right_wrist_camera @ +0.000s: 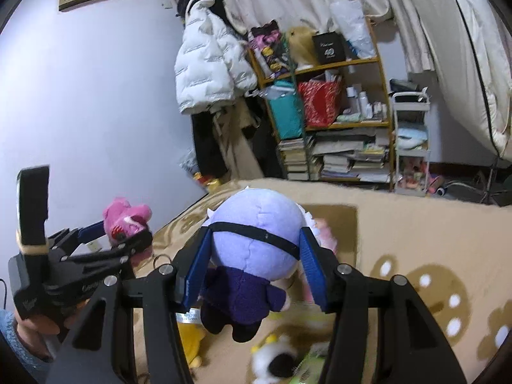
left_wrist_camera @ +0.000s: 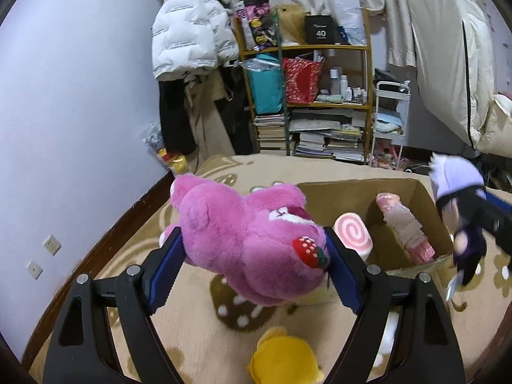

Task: Organize soft objects
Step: 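Lift and carry the bear and doll over the cardboard box, then open both tools to drop the bear and doll into the box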

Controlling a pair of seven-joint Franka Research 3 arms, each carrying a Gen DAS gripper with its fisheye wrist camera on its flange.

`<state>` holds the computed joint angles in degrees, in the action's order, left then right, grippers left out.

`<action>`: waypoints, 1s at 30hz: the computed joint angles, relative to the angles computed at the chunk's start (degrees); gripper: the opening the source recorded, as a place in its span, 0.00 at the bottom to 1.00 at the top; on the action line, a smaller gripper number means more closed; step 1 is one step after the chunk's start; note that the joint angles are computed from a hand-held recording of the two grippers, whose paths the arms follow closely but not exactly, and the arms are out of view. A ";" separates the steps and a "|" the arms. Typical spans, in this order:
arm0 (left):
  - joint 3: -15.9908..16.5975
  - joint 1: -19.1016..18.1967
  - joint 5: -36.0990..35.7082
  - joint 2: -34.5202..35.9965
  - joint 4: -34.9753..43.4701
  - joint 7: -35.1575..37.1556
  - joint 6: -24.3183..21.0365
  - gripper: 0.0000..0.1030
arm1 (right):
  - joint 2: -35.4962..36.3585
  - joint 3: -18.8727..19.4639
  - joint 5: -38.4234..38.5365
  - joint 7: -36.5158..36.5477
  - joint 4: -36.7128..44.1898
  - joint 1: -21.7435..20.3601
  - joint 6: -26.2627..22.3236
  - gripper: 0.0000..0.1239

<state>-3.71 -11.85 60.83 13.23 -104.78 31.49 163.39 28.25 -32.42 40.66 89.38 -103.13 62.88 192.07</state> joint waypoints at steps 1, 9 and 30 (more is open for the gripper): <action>-0.16 0.14 -0.52 0.54 0.57 0.59 0.34 0.80 | 0.45 0.60 -0.12 0.21 0.79 -1.10 0.14 0.47; 0.67 -1.79 -0.19 4.15 4.21 2.15 0.90 0.80 | 3.18 2.89 -2.39 2.19 4.20 -5.87 -0.55 0.47; -0.97 -2.15 -17.66 9.80 7.99 19.54 3.71 0.82 | 4.90 8.62 -8.24 6.75 5.95 -12.18 -2.80 0.50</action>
